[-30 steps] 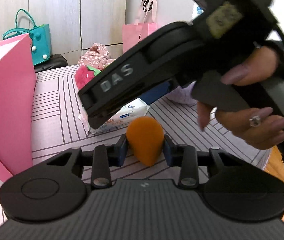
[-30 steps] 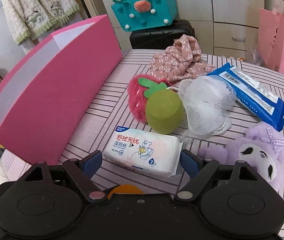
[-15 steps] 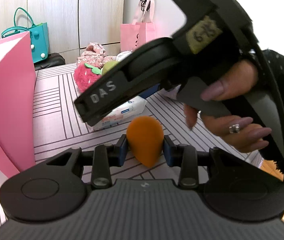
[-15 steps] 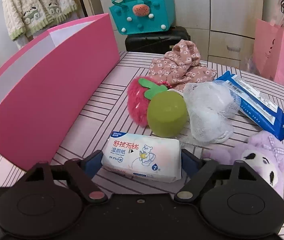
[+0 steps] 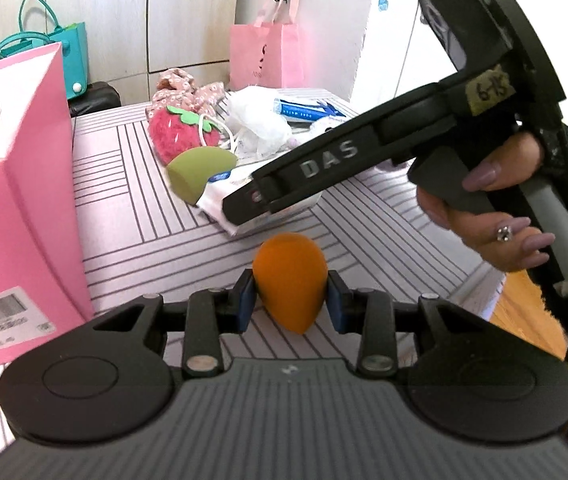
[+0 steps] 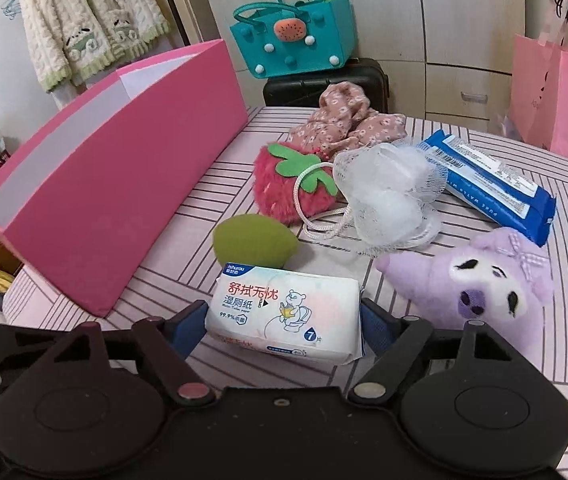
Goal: Organize soft objects
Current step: 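Carry the orange sponge and wipes pack over the pink box with both tools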
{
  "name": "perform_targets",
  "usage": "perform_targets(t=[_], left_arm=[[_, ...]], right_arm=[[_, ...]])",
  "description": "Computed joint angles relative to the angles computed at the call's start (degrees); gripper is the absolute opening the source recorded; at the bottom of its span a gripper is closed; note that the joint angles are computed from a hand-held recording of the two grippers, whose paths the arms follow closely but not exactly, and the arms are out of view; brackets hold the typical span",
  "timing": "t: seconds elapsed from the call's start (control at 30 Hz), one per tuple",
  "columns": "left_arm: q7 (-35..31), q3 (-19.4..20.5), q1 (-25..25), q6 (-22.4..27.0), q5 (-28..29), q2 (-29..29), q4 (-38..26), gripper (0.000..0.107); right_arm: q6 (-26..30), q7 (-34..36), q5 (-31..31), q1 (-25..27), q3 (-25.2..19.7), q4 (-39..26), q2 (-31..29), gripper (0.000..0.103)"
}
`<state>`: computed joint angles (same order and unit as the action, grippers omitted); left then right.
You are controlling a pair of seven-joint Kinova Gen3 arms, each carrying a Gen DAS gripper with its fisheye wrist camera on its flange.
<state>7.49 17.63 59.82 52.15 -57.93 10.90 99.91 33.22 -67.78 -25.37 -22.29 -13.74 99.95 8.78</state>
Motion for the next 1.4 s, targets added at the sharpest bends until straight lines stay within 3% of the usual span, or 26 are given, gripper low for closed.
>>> perform_targets(t=[0.33, 0.67, 1.1, 1.23, 1.4], left_arm=[[-2.8, 1.1, -3.9, -2.9, 5.0, -4.0, 2.0, 0.036], [-8.3, 4.1, -7.7, -3.0, 14.0, -8.3, 2.2, 0.036], [-9.9, 7.3, -8.9, 4.8, 20.7, -10.1, -0.6, 0.036], [-14.0, 7.5, -10.5, 5.8, 25.1, -12.3, -1.4, 0.036], [-18.1, 8.9, -12.3, 11.2, 27.5, -13.8, -4.6, 0.036]], right_arm=[[0.1, 6.4, -6.0, 1.7, 0.4, 3.5, -3.6, 0.084], [3.7, 5.4, -3.7, 0.3, 2.4, 5.5, -7.9, 0.084], [12.6, 12.8, -7.7, -1.4, 4.5, 6.8, -12.9, 0.084], [15.0, 13.7, -8.4, -2.0, 4.8, 5.7, -13.8, 0.084], [19.1, 14.3, -8.3, -2.9, 4.4, 2.1, -13.5, 0.084]])
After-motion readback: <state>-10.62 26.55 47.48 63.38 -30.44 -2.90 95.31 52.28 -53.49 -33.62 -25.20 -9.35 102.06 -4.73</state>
